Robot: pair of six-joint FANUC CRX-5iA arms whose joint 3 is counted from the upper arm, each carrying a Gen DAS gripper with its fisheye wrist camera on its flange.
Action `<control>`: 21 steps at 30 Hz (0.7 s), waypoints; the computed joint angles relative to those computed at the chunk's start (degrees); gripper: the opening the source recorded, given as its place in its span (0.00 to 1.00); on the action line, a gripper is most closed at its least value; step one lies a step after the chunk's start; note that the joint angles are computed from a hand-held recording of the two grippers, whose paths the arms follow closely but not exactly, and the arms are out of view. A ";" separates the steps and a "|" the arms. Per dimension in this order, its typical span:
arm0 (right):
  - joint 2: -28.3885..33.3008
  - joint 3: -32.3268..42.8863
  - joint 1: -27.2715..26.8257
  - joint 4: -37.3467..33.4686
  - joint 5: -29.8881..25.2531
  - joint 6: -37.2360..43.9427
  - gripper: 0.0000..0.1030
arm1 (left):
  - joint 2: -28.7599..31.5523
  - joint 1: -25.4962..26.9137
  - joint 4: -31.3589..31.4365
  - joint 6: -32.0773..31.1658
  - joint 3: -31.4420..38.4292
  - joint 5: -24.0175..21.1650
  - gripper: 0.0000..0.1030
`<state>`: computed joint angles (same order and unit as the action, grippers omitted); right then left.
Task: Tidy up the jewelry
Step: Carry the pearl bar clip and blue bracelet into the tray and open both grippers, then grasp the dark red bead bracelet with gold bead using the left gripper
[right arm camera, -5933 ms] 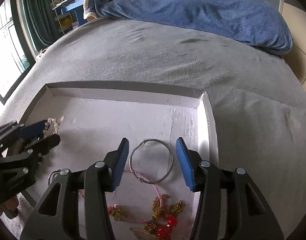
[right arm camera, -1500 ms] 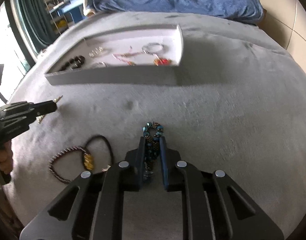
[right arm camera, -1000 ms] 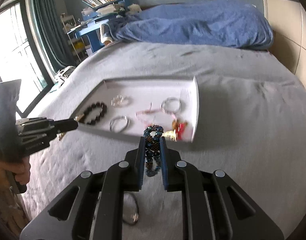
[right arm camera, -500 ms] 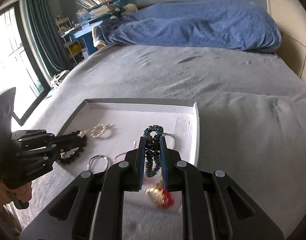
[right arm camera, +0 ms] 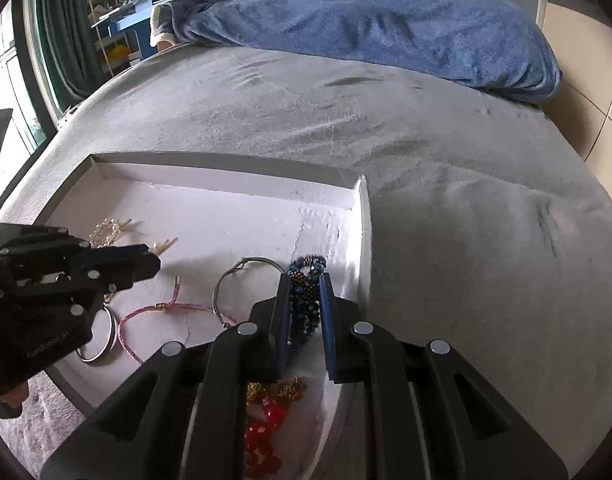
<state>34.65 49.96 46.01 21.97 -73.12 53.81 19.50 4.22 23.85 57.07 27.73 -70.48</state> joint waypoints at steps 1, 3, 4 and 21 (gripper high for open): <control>0.14 0.25 -0.08 -0.10 0.02 0.18 0.14 | -0.20 0.05 0.16 -0.11 -0.18 0.24 0.08; -0.06 0.19 -0.11 -0.53 0.07 0.14 0.14 | -0.23 0.23 0.35 0.27 -0.17 0.27 0.08; -0.32 -0.07 -0.10 -0.62 0.18 0.08 0.15 | -0.30 0.39 0.51 0.55 -0.23 0.25 0.11; -12.55 -14.82 2.41 5.45 9.74 -11.84 0.37 | -12.52 4.16 9.49 -5.95 -13.31 5.53 0.58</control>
<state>22.10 35.14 48.42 27.41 -63.37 41.97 6.98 8.39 33.34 51.12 14.42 -64.95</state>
